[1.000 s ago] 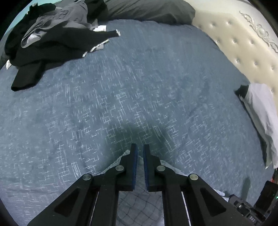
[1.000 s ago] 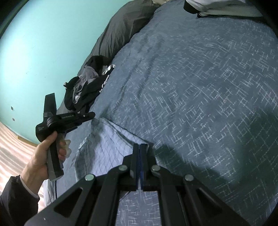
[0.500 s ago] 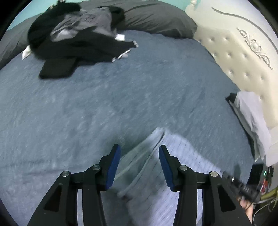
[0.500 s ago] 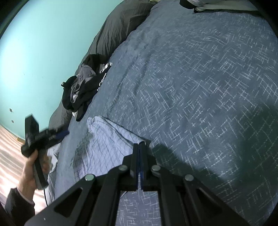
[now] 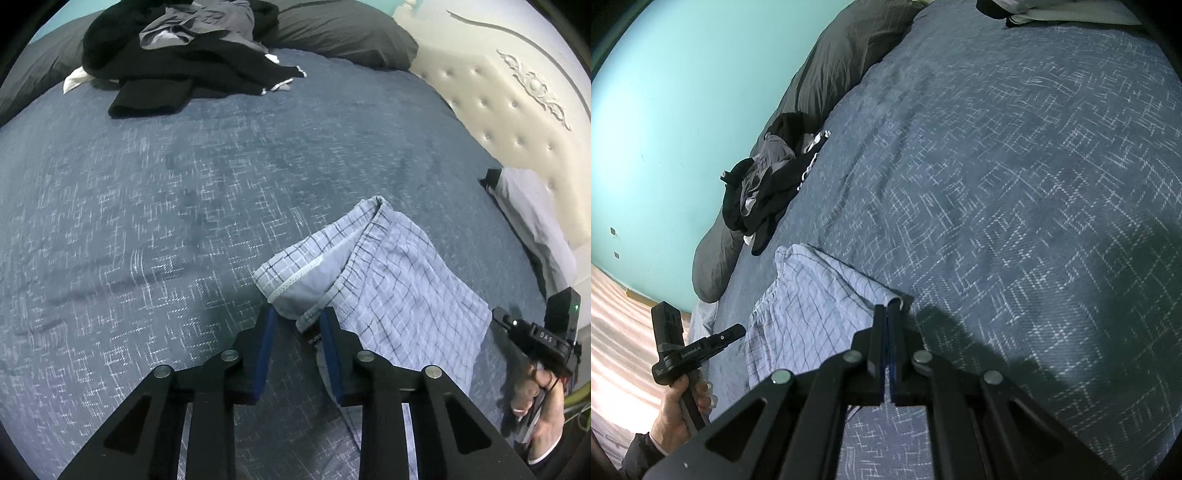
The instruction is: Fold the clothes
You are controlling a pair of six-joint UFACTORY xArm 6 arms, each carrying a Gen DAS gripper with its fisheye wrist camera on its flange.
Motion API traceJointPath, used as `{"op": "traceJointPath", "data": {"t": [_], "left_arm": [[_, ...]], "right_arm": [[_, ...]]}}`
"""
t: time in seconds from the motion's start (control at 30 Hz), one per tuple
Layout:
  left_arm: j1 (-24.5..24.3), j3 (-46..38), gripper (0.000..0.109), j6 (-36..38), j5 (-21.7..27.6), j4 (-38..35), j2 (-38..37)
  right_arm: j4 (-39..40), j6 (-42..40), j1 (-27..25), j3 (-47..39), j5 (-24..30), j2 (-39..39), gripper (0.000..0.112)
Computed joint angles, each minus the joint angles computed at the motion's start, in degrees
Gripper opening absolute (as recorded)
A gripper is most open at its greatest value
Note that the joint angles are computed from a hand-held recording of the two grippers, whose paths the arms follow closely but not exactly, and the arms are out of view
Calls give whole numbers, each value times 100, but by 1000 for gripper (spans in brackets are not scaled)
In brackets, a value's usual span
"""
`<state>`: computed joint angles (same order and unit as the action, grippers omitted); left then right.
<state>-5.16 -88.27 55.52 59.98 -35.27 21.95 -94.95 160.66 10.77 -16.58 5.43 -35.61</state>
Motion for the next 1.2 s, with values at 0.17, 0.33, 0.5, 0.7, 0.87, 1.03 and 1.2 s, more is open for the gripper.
{"op": "traceJointPath", "data": {"t": [0.17,0.33,0.5,0.7,0.87,1.03,1.2], "left_arm": [[-63,-16,28,99,76,12,17],[-116,56,28,41,79,192,57],[-37,129,3,179,95,84,42],[63,224,0,146,5,-40,-40],[191,138,0,44,189,-190,22],[260,-37,3,-268,579,-267,159],[248,-17,51,-517,635,-443,224]], "right_arm": [[-217,233,-23,-42,-41,55,1],[-401,438,-43,-55,-69,60,1],[-462,510,-42,-50,-74,53,1],[-487,529,-54,-78,-78,88,1],[-577,624,-50,-104,-81,118,1],[-678,742,-49,-136,-80,150,1],[-747,817,-14,-161,-57,173,1]]}}
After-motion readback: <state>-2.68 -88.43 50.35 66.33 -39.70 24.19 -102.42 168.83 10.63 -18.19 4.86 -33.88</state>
